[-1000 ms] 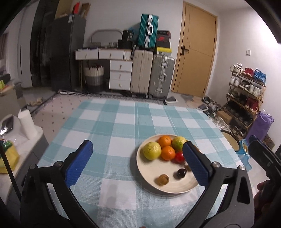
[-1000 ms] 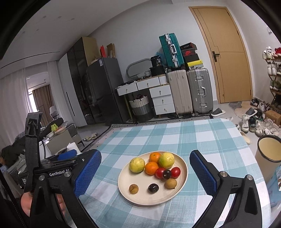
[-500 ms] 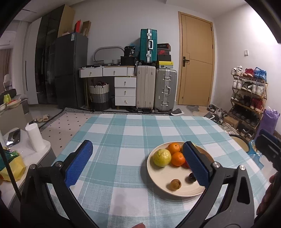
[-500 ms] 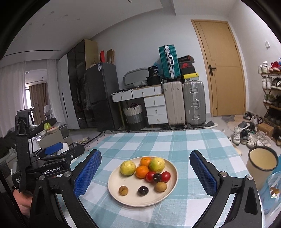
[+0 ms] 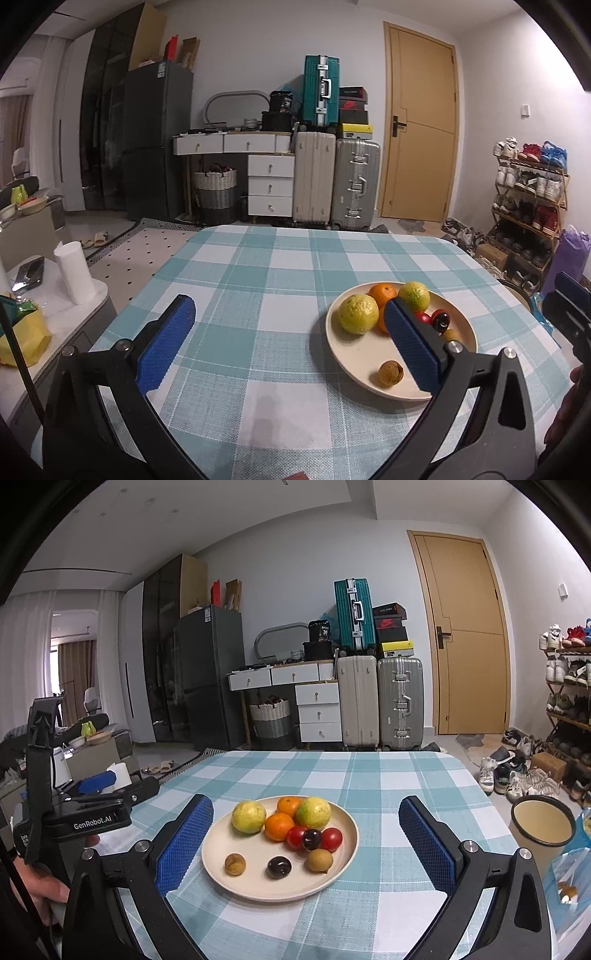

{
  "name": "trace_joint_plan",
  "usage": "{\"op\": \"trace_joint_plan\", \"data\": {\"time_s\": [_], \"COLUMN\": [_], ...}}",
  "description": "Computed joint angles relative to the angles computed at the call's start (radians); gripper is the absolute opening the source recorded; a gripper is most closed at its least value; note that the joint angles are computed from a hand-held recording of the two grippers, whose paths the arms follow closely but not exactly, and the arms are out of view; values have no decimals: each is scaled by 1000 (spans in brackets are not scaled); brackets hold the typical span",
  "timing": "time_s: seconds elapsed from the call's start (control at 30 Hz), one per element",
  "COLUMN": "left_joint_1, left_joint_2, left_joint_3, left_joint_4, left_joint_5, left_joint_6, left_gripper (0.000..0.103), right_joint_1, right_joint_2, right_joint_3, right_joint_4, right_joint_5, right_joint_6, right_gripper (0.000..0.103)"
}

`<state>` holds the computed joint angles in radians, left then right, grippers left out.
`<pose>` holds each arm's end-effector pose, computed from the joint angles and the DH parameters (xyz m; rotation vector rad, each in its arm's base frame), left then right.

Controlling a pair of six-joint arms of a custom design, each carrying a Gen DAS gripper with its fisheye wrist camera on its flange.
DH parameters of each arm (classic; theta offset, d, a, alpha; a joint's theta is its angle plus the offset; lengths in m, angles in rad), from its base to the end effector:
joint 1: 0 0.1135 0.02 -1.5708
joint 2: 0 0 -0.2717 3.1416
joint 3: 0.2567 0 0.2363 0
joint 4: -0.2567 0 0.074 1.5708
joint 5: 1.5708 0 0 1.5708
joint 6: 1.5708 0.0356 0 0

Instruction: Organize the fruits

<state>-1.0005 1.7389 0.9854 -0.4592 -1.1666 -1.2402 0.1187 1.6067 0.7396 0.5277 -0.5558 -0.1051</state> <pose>0.1917 -0.2383 0.1863 -0.4624 1.9003 0.2415 0.3172 0.0567 0.2149 -0.5792 1.8018 0.5382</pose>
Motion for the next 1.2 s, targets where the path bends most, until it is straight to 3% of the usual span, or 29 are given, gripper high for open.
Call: {"op": "trace_joint_plan", "data": {"time_s": [0.07,0.47,0.77,1.2], "left_joint_1": [-3,-23,-34,-26], "left_joint_2": [2,46,50,40], "left_joint_3": [-27,-61,-30,-55], "left_joint_4": [64,139,58,120], "left_joint_5": [-11,-68,-77,-78], "left_joint_6": [39,64,29,67], "left_gripper": [102,102,102,102], "right_joint_1": [3,11,30,30], "right_joint_2": [10,70,71,71], "right_joint_3": [-5,-20,-27,-24], "right_joint_4": [13,59,65,58], "right_joint_5": [6,30,56,48], "right_joint_6": [-12,-63,-87,-95], "right_gripper": [103,103,103,103]}}
